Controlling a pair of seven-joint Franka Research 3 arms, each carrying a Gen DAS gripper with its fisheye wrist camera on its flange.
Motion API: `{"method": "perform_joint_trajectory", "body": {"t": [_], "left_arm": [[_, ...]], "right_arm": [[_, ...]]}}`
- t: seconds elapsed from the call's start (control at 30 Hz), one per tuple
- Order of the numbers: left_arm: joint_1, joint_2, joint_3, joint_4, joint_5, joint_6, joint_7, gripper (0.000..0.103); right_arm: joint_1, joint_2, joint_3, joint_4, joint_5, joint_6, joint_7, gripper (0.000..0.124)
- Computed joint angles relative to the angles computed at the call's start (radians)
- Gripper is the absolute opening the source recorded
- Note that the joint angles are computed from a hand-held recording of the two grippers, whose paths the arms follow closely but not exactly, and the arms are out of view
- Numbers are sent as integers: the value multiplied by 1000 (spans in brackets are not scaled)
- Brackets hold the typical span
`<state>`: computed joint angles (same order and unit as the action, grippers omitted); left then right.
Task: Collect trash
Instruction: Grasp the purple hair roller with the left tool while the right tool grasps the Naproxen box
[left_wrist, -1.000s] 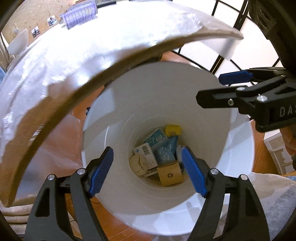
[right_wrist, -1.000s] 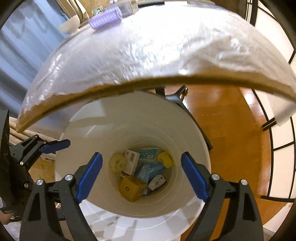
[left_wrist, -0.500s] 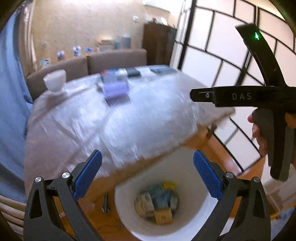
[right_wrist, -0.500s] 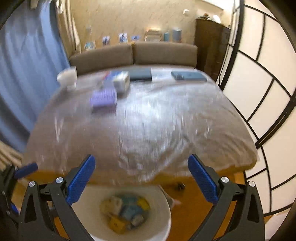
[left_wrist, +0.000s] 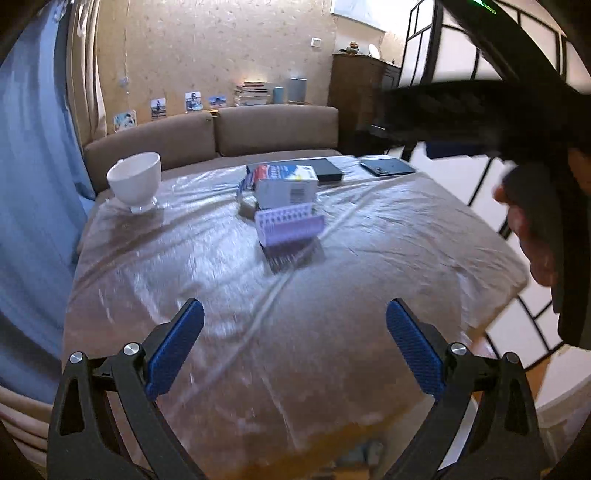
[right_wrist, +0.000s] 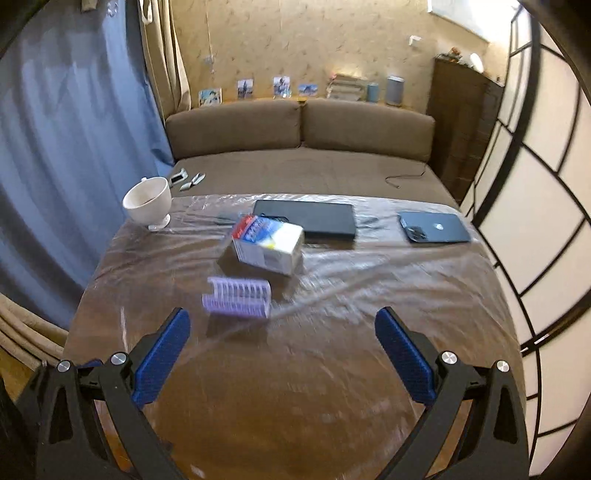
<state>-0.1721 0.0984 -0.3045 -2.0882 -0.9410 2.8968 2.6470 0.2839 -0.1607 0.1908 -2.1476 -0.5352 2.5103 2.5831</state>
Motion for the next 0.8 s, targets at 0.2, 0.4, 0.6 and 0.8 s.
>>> {"method": "perform_joint_trajectory", "body": {"t": [0.2,0.4,0.6,0.8], "left_arm": [[-80,128,60,92,382,97,-342,100],[-182,232,169,197,675,86,-630,100],[-233,319,223,308,851,29,-813,100],[-200,361,189,371,942,-11,-895,100]], "right_arm": [[15,241,-83,205,342,38,-301,98],[-14,390,-106,343,708,0,-547,98],[-5,486,-139,463,743,-100,-606,98],[13,546,-162,549,697,-165,-639,98]]}}
